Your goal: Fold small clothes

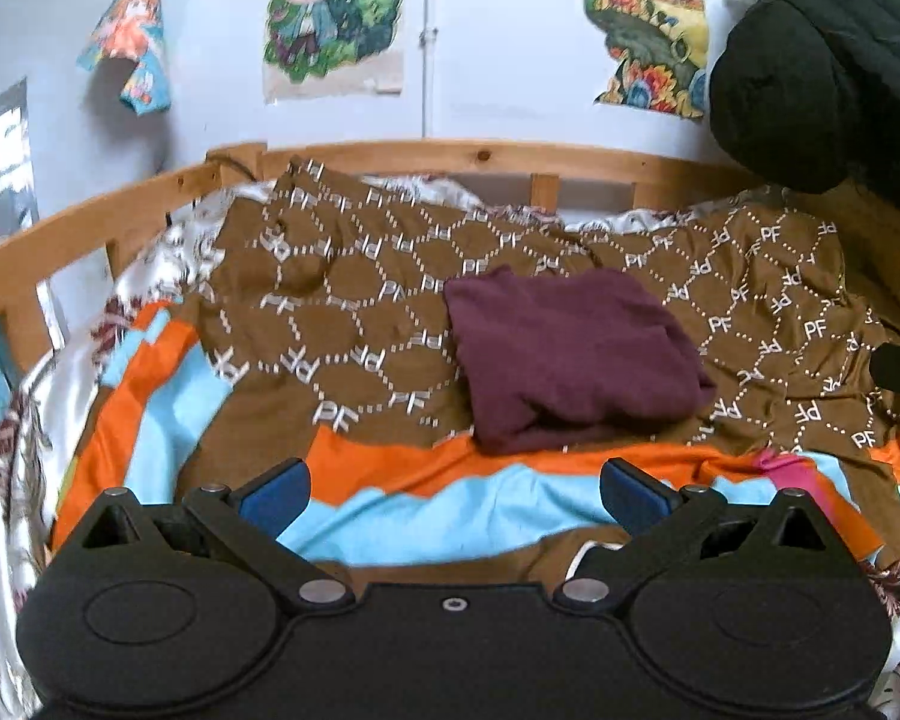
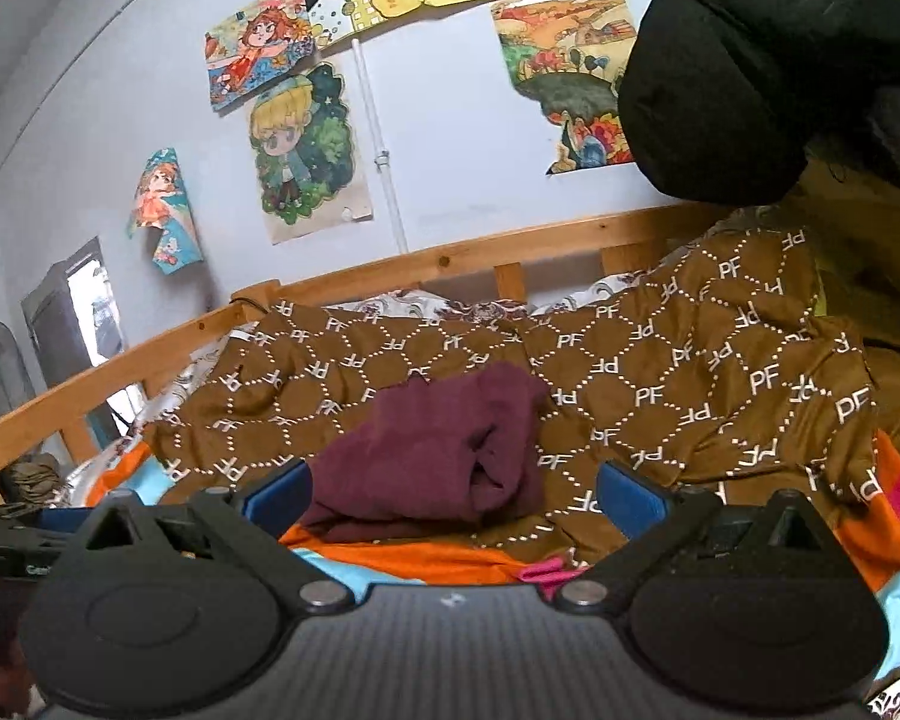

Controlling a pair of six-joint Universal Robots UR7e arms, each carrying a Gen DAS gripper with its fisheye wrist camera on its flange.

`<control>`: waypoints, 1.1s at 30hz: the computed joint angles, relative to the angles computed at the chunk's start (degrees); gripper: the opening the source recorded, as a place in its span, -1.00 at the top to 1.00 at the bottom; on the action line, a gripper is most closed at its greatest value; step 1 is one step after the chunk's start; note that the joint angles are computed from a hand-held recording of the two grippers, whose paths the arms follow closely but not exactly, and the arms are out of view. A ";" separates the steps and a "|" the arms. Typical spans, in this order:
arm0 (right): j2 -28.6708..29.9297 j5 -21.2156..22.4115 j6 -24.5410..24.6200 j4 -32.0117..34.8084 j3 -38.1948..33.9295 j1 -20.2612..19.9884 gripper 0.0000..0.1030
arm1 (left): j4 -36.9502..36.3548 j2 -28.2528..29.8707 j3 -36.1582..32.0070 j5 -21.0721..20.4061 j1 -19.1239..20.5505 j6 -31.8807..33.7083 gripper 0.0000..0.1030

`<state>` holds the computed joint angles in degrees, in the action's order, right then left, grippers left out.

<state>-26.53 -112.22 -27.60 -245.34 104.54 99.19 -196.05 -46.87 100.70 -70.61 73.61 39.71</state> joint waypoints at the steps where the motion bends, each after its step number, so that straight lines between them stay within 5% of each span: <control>1: 0.31 -0.62 -0.73 -0.03 -0.32 -0.06 -0.99 | 0.67 0.08 -0.25 0.40 0.07 -0.66 -0.99; 33: 0.16 -1.30 0.90 2.48 -0.38 -1.11 -0.99 | 0.80 1.27 -1.22 3.08 -0.08 -1.70 -0.99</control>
<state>-26.36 -113.52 -26.70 -242.86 104.16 98.08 -195.25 -45.60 99.48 -67.53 73.53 38.01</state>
